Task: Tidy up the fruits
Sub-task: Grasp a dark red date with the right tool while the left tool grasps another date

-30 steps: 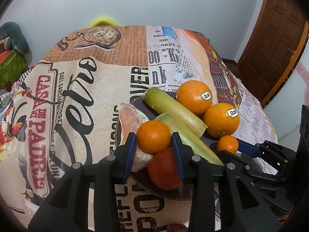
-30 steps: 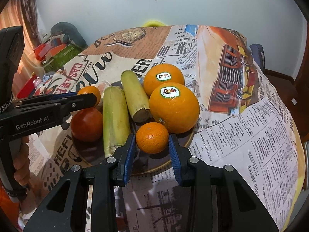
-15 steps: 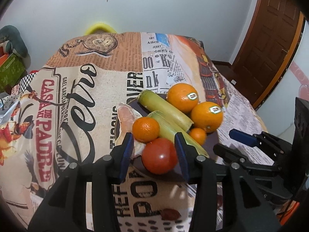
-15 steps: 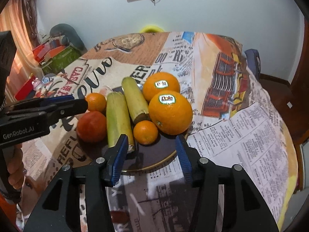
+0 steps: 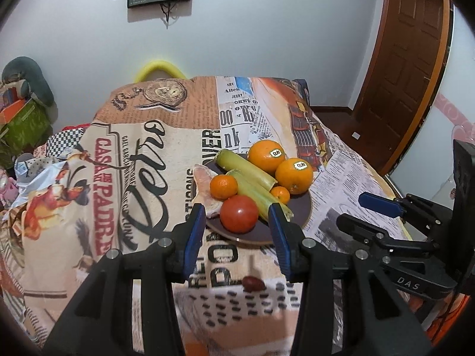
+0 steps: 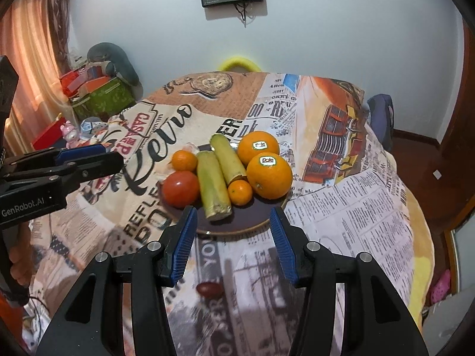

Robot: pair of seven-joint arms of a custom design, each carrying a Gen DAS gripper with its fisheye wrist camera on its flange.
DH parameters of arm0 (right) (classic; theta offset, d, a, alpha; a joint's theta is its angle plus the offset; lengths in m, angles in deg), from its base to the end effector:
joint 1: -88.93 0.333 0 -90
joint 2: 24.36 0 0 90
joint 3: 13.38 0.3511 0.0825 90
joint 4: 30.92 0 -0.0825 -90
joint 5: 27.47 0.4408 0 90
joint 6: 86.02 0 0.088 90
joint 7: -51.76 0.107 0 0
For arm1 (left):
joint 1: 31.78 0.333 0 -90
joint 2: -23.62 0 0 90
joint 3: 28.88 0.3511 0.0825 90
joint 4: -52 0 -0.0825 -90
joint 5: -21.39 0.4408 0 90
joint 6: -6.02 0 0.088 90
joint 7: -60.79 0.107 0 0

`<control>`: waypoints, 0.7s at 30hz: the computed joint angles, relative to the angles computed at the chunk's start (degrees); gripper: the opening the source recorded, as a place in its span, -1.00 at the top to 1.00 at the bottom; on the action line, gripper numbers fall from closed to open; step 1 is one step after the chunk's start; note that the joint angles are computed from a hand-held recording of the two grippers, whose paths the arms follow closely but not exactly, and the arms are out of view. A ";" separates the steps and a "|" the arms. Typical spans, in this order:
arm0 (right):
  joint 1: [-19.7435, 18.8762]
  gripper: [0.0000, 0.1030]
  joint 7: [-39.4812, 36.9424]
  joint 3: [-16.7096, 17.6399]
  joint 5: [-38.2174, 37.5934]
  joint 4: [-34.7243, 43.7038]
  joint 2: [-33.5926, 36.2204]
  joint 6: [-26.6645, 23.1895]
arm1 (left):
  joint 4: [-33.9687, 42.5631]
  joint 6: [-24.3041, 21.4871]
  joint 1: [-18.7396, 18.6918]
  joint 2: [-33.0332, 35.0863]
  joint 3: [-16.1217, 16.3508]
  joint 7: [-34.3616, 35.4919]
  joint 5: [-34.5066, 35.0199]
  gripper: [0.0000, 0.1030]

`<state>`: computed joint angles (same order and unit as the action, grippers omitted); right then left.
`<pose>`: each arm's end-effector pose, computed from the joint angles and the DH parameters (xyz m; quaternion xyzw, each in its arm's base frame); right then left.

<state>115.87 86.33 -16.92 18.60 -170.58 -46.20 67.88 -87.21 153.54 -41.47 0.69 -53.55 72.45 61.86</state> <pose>0.4726 0.1773 0.5126 -0.8410 0.3658 -0.1085 0.3837 0.4055 -0.3047 0.4972 -0.7232 0.5683 -0.2734 0.2817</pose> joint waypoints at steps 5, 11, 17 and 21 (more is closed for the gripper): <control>-0.59 0.08 1.57 0.40 -2.34 -2.58 -3.10 -0.78 | -2.02 -1.92 -1.53 -3.29 -0.60 -0.29 -1.95 0.06; -0.38 0.07 3.68 0.09 -4.70 -4.52 -4.63 -1.74 | -3.91 -2.84 -2.88 -5.01 -1.16 0.76 -4.52 0.06; -0.41 0.06 6.18 0.44 -6.80 -5.29 -3.17 -3.30 | -6.16 -1.54 -3.87 -4.73 -1.25 0.47 -7.30 0.06; -0.38 0.06 6.37 0.73 -7.31 -5.38 -1.42 -4.64 | -7.08 -0.30 -4.19 -2.97 -0.80 1.01 -8.88 0.06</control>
